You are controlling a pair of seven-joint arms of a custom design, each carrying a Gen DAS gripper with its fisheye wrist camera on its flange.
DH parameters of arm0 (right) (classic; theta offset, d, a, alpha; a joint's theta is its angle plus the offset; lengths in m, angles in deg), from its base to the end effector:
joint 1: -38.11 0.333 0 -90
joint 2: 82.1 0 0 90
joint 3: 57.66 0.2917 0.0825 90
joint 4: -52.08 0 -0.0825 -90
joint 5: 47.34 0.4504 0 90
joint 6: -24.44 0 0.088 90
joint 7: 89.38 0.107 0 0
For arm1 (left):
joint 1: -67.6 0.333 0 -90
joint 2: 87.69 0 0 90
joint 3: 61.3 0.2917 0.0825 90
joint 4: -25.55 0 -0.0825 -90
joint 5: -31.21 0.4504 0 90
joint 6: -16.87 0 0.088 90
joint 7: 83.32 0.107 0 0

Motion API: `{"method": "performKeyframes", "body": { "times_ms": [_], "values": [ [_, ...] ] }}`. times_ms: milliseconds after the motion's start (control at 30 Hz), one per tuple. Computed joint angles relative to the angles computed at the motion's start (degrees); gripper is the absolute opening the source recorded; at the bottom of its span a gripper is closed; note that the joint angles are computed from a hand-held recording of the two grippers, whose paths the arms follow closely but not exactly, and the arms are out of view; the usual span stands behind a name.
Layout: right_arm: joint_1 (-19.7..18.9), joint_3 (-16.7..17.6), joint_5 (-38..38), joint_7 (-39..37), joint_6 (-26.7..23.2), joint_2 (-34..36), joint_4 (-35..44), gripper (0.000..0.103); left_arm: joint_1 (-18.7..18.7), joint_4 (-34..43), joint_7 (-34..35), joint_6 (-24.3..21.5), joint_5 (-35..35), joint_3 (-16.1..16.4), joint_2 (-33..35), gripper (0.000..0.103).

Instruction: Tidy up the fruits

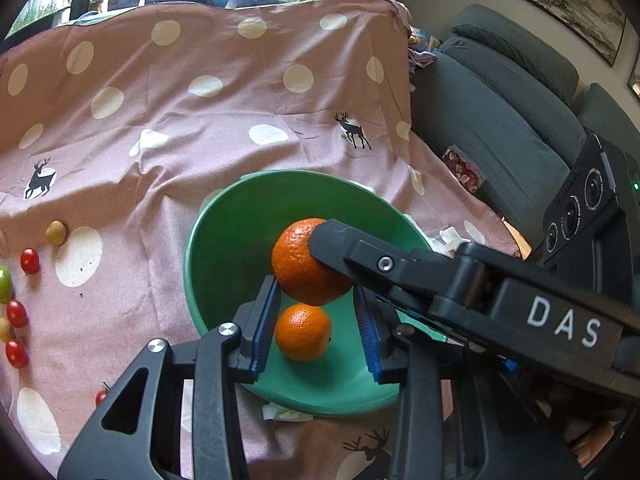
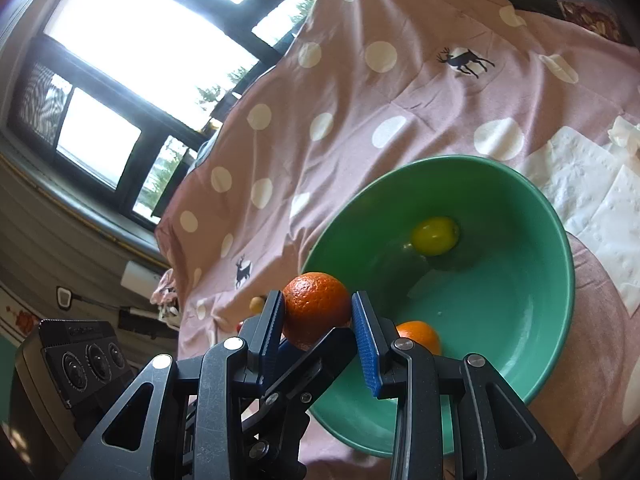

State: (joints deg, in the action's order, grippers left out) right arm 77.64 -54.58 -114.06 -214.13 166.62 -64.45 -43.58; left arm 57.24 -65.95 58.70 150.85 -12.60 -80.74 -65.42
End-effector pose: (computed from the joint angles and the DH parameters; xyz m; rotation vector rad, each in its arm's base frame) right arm 0.5453 0.5018 0.4305 -0.5960 2.0776 -0.3021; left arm 0.6611 -0.3588 0.4156 0.8684 -2.6166 1.1905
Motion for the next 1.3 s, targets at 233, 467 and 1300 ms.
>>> {"method": "performKeyframes", "body": {
  "times_ms": [233, 467, 1300],
  "values": [
    [-0.3, 0.5, 2.9, -0.8, -1.2, -0.6, -0.9, 0.037, -0.3, 1.9, -1.2, -2.4, 1.5, 0.0, 1.6, 0.037],
    [-0.6, 0.9, 5.3, -1.5, -2.1, -0.9, -1.4, 0.037, -0.7, 2.8, -2.6, -3.5, 3.2, 0.1, 2.5, 0.038],
    [2.6, -0.1, 13.5, -21.7, -13.9, 10.0, 16.7, 0.054, 6.0, -1.3, -22.5, 8.8, 1.0, 6.5, 0.0, 0.095]
  ]
}}
